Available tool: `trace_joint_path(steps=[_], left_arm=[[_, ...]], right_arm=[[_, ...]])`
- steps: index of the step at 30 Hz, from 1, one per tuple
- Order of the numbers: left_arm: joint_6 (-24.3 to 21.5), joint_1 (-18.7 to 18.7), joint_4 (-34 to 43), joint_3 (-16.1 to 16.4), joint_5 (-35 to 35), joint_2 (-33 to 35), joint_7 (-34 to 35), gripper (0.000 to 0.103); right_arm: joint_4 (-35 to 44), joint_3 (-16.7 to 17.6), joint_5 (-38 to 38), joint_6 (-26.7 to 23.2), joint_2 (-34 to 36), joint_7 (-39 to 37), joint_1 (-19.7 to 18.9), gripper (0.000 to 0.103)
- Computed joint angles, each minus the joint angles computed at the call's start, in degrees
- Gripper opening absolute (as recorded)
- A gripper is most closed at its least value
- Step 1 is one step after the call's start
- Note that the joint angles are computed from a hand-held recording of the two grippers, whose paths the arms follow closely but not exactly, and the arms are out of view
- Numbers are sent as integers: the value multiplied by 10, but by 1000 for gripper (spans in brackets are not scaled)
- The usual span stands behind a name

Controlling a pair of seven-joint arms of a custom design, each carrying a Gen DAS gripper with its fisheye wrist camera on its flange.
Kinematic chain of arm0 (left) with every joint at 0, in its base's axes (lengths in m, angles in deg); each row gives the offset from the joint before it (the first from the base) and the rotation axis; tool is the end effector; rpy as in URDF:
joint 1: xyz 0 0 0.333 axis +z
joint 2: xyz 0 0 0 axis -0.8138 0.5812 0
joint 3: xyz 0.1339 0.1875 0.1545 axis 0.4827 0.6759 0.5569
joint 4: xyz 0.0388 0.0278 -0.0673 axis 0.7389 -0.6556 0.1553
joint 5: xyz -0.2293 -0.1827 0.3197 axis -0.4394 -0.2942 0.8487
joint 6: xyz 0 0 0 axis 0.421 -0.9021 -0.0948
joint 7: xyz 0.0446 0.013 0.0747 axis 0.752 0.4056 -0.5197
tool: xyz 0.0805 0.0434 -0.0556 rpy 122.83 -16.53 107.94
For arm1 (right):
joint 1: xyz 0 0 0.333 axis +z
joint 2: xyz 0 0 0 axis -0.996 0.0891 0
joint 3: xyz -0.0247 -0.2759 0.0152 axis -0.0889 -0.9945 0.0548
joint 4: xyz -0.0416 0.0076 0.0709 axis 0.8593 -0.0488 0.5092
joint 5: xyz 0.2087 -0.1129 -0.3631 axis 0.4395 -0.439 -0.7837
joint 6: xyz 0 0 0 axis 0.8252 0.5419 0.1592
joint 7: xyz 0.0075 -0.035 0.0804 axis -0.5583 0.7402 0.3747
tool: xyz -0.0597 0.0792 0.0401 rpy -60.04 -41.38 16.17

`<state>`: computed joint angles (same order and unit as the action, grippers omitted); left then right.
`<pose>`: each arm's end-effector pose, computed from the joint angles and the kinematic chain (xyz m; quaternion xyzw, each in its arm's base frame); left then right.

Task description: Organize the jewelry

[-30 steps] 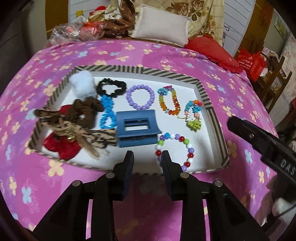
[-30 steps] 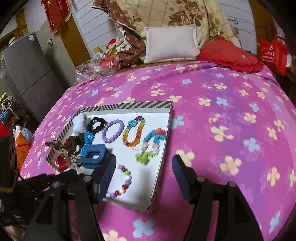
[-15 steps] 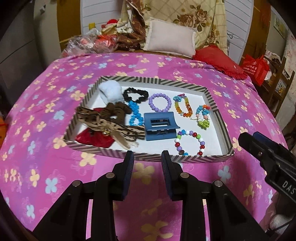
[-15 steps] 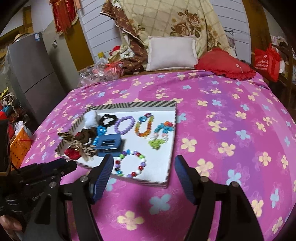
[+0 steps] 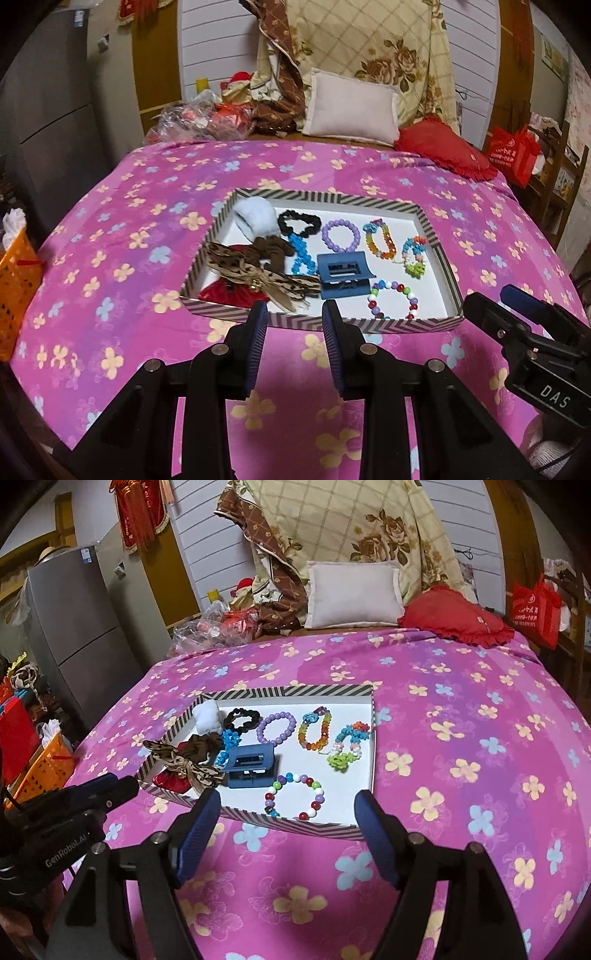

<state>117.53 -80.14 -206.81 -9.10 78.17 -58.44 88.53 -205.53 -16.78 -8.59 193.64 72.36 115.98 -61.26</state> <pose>0.4218 -0.4421 0.4248 -0.6344 0.6697 -0.2907 0.2539 0.4060 0.3646 0.4244 -0.6455 0.6413 -0.1937 0.3669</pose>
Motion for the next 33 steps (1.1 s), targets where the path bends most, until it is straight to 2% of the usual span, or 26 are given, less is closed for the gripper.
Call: trace_joint_path(steps=[3,5,13,25,33], left_arm=[[0,2,-8,0,3,-13,-9,32],[-1,3,-13,-1,8,-22,-17,32],[0,13,-32,-6,16,-50,-35,32],[0,21,-44,-14,25,-68,-48,32],[-4,22,-48,-17,31,-74,-51,32]], right_arm=[[6,12,-14,-31,-9,16,-1,79],[10,22,-35,-54,-15,36,-3,84],[20,23,-52,-89,-21,51,9,85],[32,25,-61,-105,-13,53,23,85],[36,20,-51,-96,-5,41,30,85]])
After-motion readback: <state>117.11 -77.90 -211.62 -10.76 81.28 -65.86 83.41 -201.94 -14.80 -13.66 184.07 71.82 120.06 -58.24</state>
